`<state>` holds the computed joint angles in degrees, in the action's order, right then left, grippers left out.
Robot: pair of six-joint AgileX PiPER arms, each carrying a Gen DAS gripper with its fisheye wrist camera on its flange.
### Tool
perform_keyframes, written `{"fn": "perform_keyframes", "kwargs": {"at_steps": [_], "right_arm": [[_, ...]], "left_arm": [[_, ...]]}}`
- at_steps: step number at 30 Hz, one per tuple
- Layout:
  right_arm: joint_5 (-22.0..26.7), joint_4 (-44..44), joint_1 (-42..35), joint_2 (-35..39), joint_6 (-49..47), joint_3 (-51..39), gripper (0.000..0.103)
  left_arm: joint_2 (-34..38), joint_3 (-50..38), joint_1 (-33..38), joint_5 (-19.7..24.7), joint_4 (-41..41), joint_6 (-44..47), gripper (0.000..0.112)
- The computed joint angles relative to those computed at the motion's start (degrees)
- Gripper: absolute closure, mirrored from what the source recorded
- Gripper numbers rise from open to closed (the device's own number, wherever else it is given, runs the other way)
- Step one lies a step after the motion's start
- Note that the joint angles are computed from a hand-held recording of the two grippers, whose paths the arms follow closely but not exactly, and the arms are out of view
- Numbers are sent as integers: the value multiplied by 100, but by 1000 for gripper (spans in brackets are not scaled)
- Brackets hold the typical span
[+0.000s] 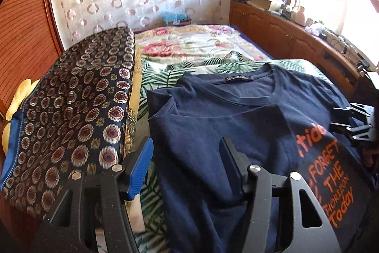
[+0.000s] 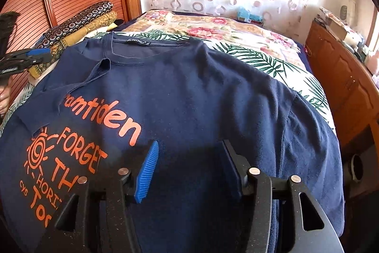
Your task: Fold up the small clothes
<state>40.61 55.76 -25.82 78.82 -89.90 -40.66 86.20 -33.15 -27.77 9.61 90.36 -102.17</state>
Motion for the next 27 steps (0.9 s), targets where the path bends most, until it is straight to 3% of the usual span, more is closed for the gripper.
{"fn": "perform_keyframes", "kwargs": {"at_steps": [4,7,9,15,23,26,27], "right_arm": [[19,91,-101,141,-190,-65,45],[11,100,-85,170,-185,-87,45],[15,89,-84,206,-173,-127,45],[20,88,-89,208,-179,-128,45],[27,93,-96,216,-195,-133,45],[28,96,-97,219,-199,-135,45],[28,96,-97,219,-199,-135,45]], "left_arm": [[305,-274,28,82,-764,759,53],[499,-433,-15,168,-838,845,53],[611,-526,-41,261,-947,940,61],[955,-837,-105,619,-1884,1864,69],[1135,-1074,12,576,-2920,3044,71],[1060,-1035,149,359,-3289,3521,107],[1007,-995,230,221,-3426,3719,108]]}}
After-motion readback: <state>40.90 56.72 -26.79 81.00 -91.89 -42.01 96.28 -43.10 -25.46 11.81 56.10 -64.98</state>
